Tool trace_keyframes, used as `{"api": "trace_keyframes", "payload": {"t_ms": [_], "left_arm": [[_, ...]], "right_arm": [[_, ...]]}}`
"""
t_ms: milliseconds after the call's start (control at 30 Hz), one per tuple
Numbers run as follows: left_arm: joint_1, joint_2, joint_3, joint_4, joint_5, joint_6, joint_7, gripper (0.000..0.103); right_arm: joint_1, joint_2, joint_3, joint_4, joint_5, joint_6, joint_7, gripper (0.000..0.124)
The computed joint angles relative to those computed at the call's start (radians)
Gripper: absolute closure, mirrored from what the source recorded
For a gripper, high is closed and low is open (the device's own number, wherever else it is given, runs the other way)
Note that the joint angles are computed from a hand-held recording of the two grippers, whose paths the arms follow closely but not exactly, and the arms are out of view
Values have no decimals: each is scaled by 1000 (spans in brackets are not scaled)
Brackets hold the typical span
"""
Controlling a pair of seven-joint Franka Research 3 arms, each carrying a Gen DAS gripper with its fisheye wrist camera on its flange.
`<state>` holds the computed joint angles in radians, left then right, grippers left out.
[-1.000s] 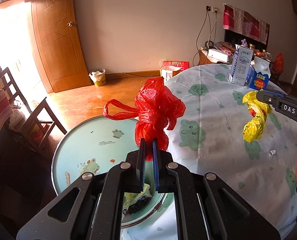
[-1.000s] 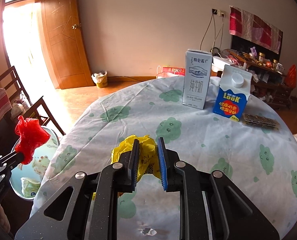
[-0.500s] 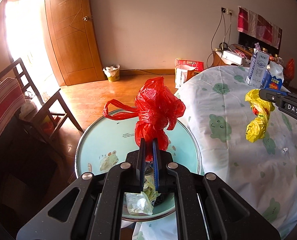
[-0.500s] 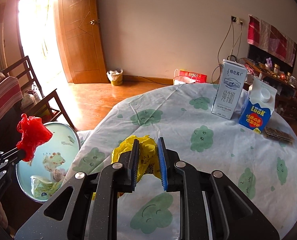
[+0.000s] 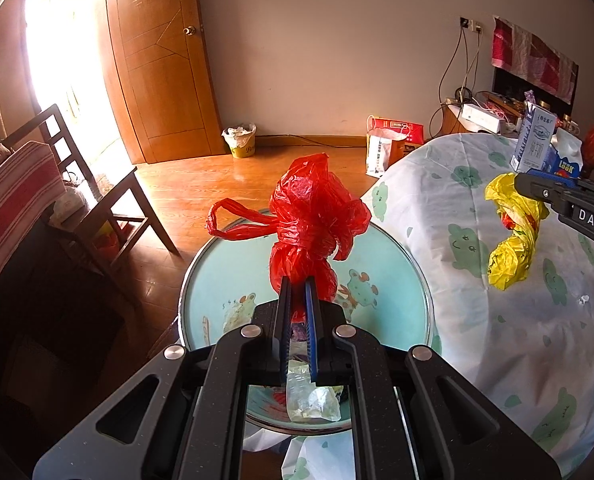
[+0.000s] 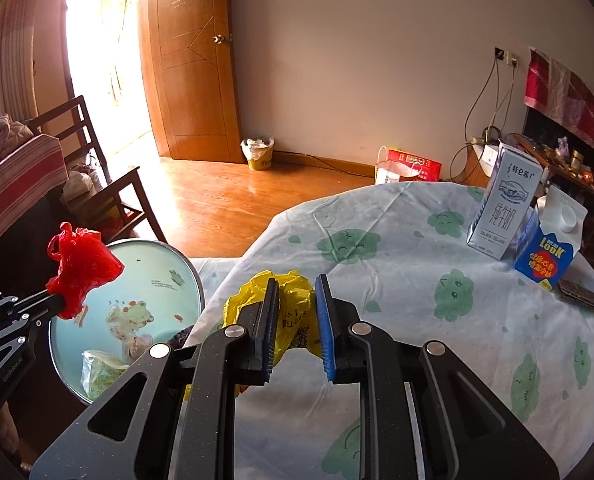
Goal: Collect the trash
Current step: 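Carry the red bag and yellow foil wrapper over the bucket with both tools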
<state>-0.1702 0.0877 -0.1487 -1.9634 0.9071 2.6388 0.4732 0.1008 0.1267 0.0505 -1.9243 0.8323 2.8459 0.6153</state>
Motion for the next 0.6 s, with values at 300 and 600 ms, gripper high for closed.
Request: {"api": "trace_keyframes", "payload": {"t_ms": [300,600], "left_arm": [[5,-16,2,-12,31,-16,-40,97],[18,-31,0,-23,52,-31,-73,97]], "right_arm": [[12,5,16,7,27,1,-46,105],[22,13,27,16,50,-4,-85,105]]}}
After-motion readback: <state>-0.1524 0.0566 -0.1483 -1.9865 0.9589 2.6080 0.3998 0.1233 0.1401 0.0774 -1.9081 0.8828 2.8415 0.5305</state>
